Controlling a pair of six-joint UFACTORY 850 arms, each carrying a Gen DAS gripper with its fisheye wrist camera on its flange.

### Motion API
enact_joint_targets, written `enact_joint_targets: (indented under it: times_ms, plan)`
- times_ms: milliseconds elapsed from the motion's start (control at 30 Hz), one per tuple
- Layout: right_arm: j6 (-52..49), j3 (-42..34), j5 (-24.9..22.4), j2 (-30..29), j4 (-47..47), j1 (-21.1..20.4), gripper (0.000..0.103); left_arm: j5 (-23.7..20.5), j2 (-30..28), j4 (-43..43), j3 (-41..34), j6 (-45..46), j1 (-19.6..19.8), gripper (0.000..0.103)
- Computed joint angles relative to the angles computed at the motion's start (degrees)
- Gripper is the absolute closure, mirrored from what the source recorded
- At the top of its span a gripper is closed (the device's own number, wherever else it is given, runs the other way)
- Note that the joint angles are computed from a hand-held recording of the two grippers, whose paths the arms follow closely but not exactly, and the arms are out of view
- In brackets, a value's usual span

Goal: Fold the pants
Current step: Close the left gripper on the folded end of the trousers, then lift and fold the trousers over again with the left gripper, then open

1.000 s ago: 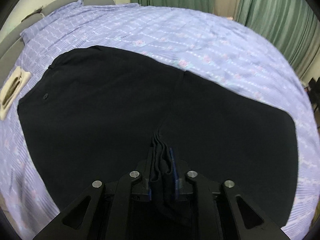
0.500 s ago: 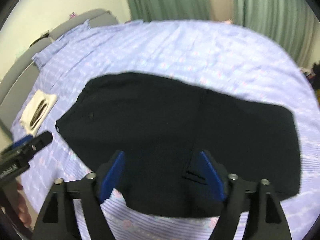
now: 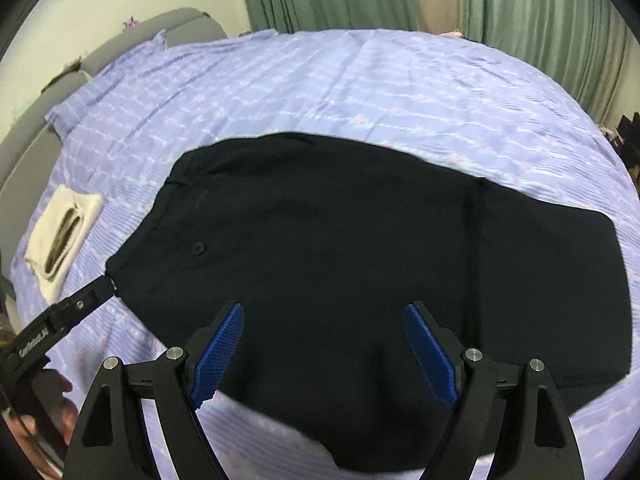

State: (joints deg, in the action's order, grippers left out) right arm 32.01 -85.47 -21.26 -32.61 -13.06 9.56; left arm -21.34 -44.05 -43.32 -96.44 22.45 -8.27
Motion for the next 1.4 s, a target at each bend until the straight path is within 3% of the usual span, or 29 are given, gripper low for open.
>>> enact_joint_targets:
  times_ms: [167, 267, 433, 500, 600, 667, 733, 867, 1033, 1133, 1267, 1400]
  plan:
    - [-4.4, -4.9, -2.5, -4.3, 5.5, 0.2, 0.02, -6.4, -6.2, -10.5, -5.4, 3.5, 2.4, 0.014]
    - [-5.3, -5.9, -2.3, -5.2, 7.6, 0.2, 0.02, -7.6, -8.3, -14.5, -7.1, 4.4, 3.2, 0.019]
    - [-6.0, -5.7, -1.8, -5.2, 8.3, 0.6, 0.02, -10.0, -12.2, -29.6, -11.0, 9.2, 4.3, 0.026]
    - [-5.8, -5.5, -1.7, -5.1, 8.0, 0.7, 0.02, -10.9, -14.0, -30.9, -13.4, 7.8, 4.1, 0.026]
    - [-5.4, -4.7, -1.3, -4.4, 7.3, 0.6, 0.02, -9.4, -15.8, -24.4, -16.9, -0.9, 3.0, 0.032]
    - [-5.6, -4.1, -1.1, -3.8, 7.2, 0.2, 0.02, -7.0, -14.8, -16.6, -16.9, -7.3, 2.4, 0.064]
    - [-5.2, -2.9, -0.5, -2.4, 6.6, -0.4, 0.021, -4.5, -12.0, -17.0, -14.3, -4.5, 2.2, 0.077]
    - [-6.0, 0.1, 1.5, 1.2, 7.8, -2.3, 0.021, -1.3, -7.2, -16.0, -12.2, 0.6, 0.4, 0.08]
    - [-7.5, 6.0, 4.3, 8.3, 9.8, -6.0, 0.021, 4.5, -1.5, -0.5, -12.6, -1.9, -5.1, 0.081]
    - [-5.5, 9.8, 5.5, 13.3, 7.0, -8.9, 0.021, 6.8, 0.7, 3.9, -13.2, -0.5, -8.9, 0.081]
    - [-6.8, 14.8, 6.1, 19.7, 7.9, -13.8, 0.021, 7.8, 1.8, 4.2, -14.9, 2.5, -13.9, 0.081]
    - [-6.3, 19.8, 6.9, 25.7, 6.5, -19.8, 0.021, 6.0, -0.9, 14.2, -20.9, -5.0, -19.1, 0.081]
